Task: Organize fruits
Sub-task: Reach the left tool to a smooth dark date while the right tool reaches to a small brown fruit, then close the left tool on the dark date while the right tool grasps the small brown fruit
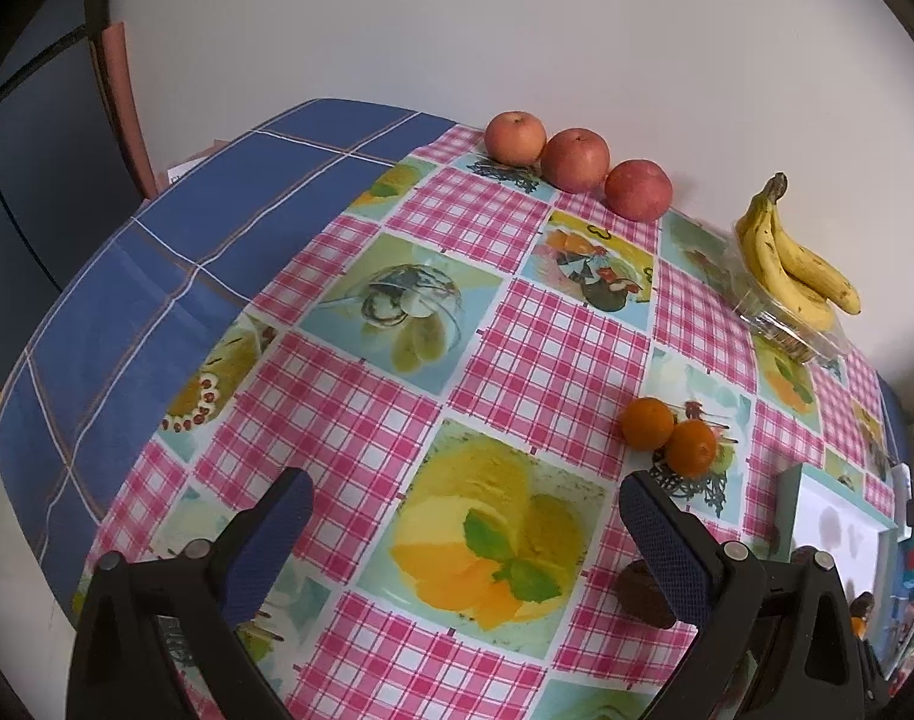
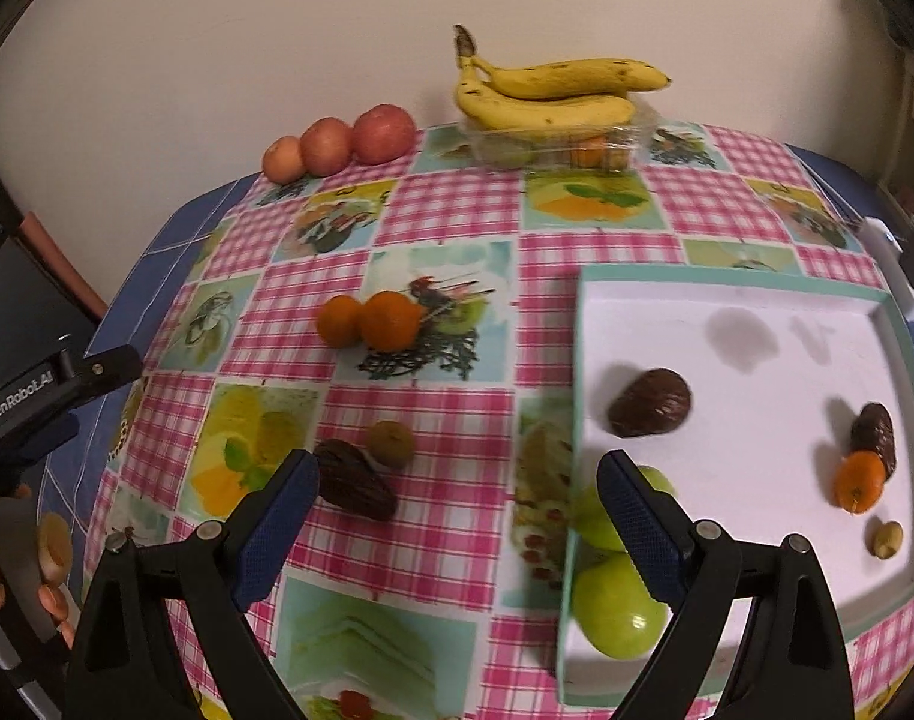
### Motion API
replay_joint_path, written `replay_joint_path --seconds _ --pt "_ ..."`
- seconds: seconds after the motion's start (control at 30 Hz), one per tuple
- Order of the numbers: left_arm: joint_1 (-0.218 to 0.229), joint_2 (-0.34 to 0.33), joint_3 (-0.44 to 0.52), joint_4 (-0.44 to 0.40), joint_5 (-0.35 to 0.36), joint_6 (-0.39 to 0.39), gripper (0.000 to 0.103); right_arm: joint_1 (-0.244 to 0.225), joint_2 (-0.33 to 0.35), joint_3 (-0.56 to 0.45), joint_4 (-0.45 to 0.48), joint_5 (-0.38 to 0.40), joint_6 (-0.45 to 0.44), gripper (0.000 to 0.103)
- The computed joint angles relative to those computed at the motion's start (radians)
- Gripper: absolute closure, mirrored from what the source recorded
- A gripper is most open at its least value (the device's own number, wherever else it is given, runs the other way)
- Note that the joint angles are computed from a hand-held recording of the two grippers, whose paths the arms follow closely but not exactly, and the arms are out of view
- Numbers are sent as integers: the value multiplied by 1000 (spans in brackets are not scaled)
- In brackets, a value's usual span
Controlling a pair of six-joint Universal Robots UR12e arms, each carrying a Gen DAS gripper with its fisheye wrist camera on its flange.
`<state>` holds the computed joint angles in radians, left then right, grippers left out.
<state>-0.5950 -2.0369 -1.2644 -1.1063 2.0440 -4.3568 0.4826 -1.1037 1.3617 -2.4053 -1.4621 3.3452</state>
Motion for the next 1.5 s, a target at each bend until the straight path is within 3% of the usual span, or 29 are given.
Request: replay_joint_path --seconds 0.17,0.3,0.53,0.73,1.13,1.5 --pt "2 -1 -3 5 8 -28 0 4 12 -13 11 -13 -8 9" --pt "13 -13 1 -8 -37 -27 0 0 19 -21 1 0 -2 14" --pt "35 -29 -7 -13 -127 -49 0 -3 49 -55 38 35 -2 44" --pt "42 -26 -20 8 -142 -60 0 -10 74 -72 75 100 11 60" --pt "47 -30 -18 31 -180 -33 0 -6 102 -95 101 164 22 71" --pt "42 -49 13 61 -220 29 0 -9 88 -80 89 142 34 75"
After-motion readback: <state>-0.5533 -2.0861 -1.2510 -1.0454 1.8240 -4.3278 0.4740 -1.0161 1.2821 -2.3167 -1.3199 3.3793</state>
